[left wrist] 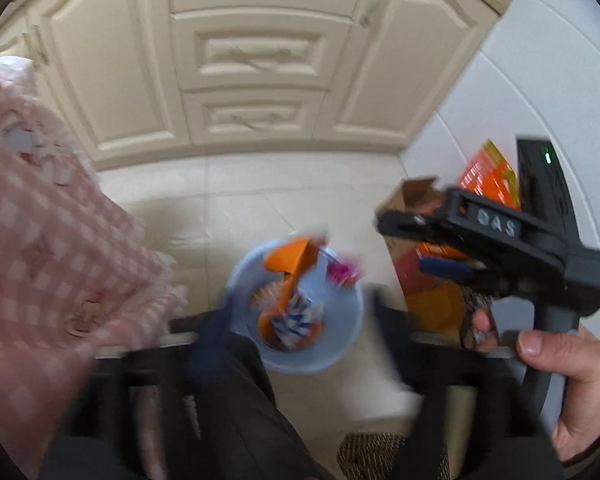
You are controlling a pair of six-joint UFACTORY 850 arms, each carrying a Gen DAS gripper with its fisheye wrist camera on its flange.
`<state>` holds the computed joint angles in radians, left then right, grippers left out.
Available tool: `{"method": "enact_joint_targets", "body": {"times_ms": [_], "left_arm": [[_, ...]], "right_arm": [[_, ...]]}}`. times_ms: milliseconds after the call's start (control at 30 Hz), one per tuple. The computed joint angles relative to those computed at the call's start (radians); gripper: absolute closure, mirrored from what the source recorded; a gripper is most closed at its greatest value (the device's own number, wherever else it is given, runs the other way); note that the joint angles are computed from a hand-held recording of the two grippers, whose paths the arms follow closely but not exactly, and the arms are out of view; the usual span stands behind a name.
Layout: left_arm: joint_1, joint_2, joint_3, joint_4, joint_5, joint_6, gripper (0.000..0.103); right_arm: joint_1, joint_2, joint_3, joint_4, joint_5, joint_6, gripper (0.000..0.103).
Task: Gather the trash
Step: 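Carry orange can and pink wrapper to the blue bin and release both, then turn both tools back toward the table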
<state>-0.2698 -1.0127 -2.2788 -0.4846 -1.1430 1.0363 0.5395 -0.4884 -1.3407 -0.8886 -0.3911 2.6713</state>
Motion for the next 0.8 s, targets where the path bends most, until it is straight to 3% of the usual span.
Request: {"method": "enact_joint_targets", "body": {"times_ms": [33,300,567,800], "left_arm": [[0.002,0.019,0.027,-0.007,0.038,0.007,0.017],[0.005,0.072,0.088,0.002,0.077,0.034,0.015],[0.018,0.117,0.123,-0.04,0.076,0.068,0.014],[0.044,0.143,0.108,-0.104,0.038,0.105,0.014]], "right_arm": [[0.002,0.001,0.001,0.004,-0.007,-0.003,0.006],[0.013,-0.006,-0.035,0.122,-0.067,-0.145,0.006],[0.021,-0.009,-0.069,0.162,-0.123,-0.205,0.006],[0.035,-0.01,-0.129,0.194,-0.225,-0.282,0.006]]}}
